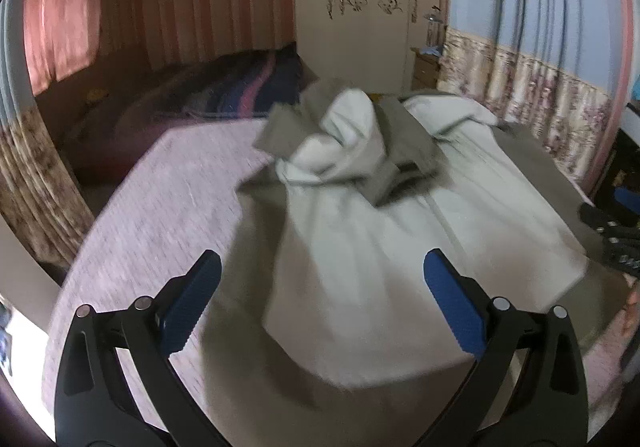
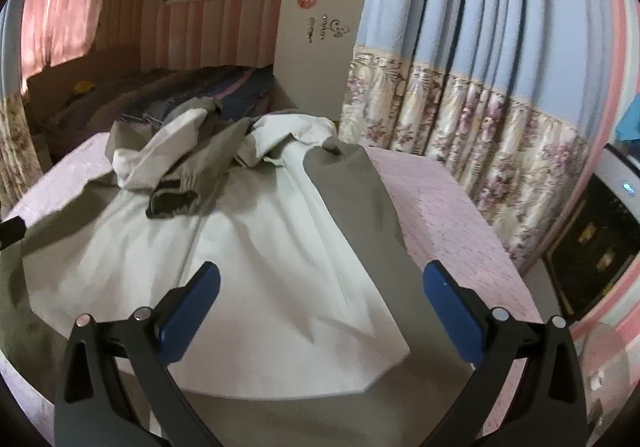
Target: Fold large clothes
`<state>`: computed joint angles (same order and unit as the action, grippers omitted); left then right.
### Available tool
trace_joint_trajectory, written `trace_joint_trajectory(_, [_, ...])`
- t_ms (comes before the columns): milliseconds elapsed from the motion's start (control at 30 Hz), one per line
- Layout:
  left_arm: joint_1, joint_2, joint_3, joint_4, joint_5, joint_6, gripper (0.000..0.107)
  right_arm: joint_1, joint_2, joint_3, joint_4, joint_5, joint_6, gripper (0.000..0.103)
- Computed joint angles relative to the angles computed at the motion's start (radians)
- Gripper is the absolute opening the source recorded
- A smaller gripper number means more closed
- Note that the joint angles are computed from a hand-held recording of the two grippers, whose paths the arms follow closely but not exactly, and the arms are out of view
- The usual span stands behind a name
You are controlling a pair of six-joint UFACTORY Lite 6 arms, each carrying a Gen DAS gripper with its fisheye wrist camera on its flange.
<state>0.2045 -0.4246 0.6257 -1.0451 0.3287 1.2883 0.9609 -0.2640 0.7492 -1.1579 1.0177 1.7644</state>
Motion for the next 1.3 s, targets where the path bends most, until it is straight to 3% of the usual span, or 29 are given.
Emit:
trace_joint_trajectory(133, [-0.031,0.151,0.13,-0.016,-0.05,0.015,0.1,-0.177,0.004,0.031,-0.003,-0.208,-0.089,0.101])
trace_joint_trajectory(233, [-0.044,0.296,0.272,0.032,-0.004,-0.032,0.1,-0.3,0.072,0.099,0.027,-0.361,-0.194,0.101])
trace_joint_trajectory(467, [-0.117,0.564,0.562,0.121,0.013,-0.101,0.1,-0.4,0.275,0.32,0.067,-0.459,-0.391,0.101])
trace_joint_trajectory(633, [-0.105,0.809,0.847,0.29,0.086,-0.284,0.1,-0.447,0.406,0.474,0.108,-0.441,-0.532,0.101])
trace_joint_trajectory(767, [-0.101,1.004,1.074,0.42,0.143,-0.425,0.1,-0.548,0.552,0.659,0.246,-0.429,-0.776,0.079])
trace_joint_trajectory(867, [-0.101,1.136,1.218,0.528,0.18,-0.527,0.095,-0.619,0.671,0.778,0.401,-0.423,-0.966,0.077])
trace_joint_trajectory(967, [-0.07,1.261,1.356,0.558,0.272,-0.587,0.094,-0.652,0.772,0.852,0.386,-0.375,-1.003,0.077])
trace_joint_trajectory(1133, [-0.022,1.339,1.38,0.671,0.206,-0.684,0.094,-0.705,0.82,0.843,0.392,-0.372,-1.003,0.076])
trace_joint_trajectory(1200, [-0.011,1.41,1.449,0.733,0.236,-0.733,0.094,-0.723,0.85,0.851,0.401,-0.362,-1.016,0.076])
trace_joint_trajectory(1300, [-0.017,1.504,1.569,0.79,0.307,-0.768,0.085,-0.743,0.854,0.825,0.373,-0.367,-0.994,0.075])
